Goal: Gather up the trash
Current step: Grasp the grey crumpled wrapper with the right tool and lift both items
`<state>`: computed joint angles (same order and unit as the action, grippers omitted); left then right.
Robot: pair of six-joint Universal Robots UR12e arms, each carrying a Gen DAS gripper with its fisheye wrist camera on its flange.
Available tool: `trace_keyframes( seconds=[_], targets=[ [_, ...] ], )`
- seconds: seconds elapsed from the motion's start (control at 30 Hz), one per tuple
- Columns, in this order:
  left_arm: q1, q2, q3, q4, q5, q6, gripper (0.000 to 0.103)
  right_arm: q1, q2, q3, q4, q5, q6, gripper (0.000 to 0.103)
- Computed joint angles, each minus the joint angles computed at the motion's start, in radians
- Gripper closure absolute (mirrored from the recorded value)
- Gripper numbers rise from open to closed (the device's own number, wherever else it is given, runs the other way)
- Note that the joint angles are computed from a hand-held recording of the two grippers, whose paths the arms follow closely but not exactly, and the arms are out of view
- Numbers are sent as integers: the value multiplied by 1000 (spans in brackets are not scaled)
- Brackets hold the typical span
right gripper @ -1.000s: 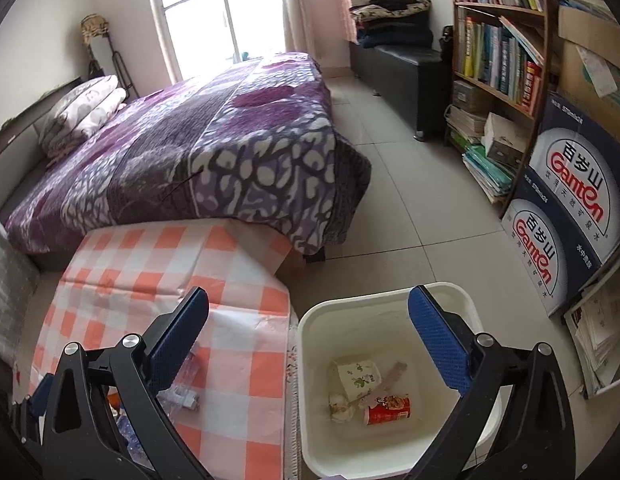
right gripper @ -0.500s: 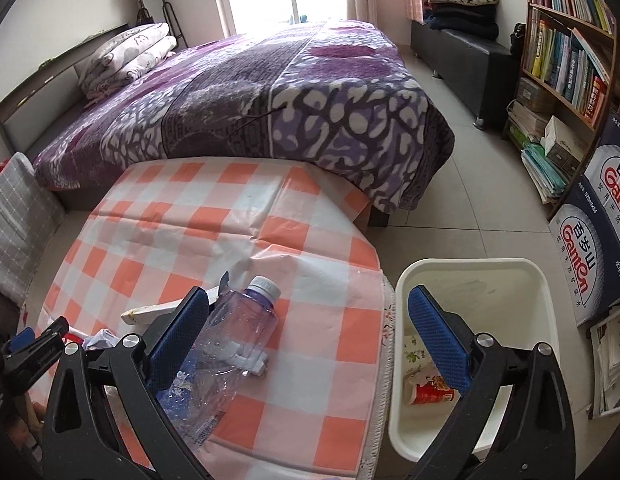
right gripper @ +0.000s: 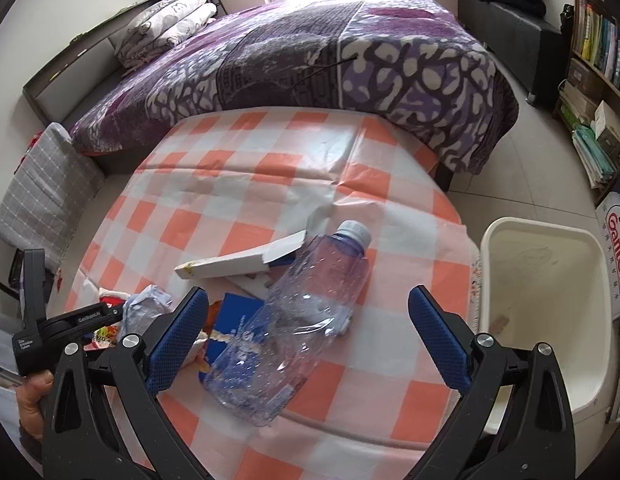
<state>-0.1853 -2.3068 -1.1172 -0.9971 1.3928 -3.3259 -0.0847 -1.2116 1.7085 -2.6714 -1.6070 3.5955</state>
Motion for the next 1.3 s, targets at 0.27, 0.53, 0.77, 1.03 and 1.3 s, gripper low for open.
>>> trace_keyframes(
  seconds=[0.27,0.53,0.77,1.03,1.3],
  targets=[
    [18,79,-62,187,153,-77,53,58,76,-110,110,121,-3,7],
    [56,163,-144,359,194,-154,52,146,209,-307,273,84,-30,8],
    [67,187,-174,384,215,-141,52,171,267,-377,344,22,-24,26],
    [73,192,-186,390,213,-158,52,159,259,-338,235,76,-45,58],
    [44,196,-203,491,258,-130,52,128,181,-268,-31,125,-51,57]
  ],
)
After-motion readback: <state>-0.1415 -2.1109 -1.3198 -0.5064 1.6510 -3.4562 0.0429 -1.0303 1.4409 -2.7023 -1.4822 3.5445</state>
